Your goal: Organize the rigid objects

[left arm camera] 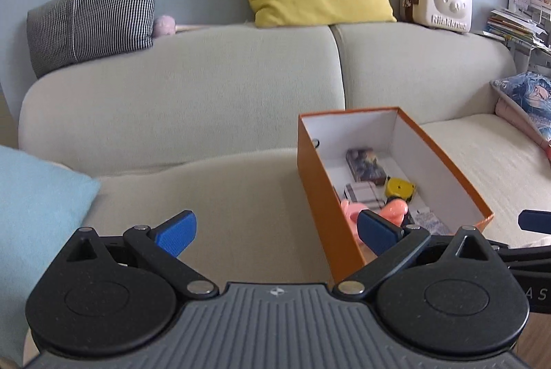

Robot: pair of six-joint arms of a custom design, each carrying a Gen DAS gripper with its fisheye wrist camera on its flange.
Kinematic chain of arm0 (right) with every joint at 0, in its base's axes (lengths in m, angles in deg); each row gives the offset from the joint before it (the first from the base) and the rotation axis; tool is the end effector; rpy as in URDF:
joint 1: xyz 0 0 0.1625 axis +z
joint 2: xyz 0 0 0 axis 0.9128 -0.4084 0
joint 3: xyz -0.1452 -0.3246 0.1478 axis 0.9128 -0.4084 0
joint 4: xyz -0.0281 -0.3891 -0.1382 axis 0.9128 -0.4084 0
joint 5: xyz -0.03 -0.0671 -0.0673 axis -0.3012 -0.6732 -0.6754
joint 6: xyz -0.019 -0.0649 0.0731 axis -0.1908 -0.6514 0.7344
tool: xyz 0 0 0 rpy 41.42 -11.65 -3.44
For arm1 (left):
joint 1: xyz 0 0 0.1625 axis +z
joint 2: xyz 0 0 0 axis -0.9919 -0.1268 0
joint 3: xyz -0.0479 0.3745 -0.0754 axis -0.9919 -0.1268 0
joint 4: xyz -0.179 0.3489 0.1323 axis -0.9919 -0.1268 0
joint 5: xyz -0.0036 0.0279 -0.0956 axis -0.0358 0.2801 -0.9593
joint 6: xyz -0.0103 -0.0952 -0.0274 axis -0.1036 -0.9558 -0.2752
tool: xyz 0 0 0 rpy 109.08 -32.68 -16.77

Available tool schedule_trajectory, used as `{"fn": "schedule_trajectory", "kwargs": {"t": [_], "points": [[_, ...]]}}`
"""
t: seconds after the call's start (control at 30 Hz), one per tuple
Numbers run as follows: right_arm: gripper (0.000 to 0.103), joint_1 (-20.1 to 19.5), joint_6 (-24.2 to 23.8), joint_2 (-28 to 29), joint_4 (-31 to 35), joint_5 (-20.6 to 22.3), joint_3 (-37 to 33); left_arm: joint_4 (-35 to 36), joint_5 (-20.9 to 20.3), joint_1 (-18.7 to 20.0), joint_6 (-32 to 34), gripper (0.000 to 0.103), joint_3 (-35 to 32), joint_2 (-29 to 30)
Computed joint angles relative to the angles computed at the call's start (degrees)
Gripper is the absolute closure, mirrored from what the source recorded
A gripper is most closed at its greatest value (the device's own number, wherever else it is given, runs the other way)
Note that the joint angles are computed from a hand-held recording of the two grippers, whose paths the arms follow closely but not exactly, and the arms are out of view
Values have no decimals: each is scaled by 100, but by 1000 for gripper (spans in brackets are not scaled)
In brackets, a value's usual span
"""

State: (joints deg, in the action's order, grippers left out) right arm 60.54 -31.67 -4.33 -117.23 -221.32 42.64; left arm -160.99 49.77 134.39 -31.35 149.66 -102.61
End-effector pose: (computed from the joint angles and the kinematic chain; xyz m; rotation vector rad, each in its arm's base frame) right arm 0.4448 -0.4998 0.0052 0.5857 -2.2698 0.9814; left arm -0.1018 -0.4865 0.3973 0.3568 2.0576 -1.0595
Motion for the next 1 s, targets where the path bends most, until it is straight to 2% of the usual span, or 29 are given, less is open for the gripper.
{"fn": "schedule_trajectory", "kwargs": {"t": [0.6, 1.0], "points": [[12, -81, -1, 379, 556, 7, -478, 285, -352, 390, -97, 0, -150, 42], [12, -113, 53, 401, 618, -11, -527, 358, -401, 419, -99, 0, -199, 55]]}}
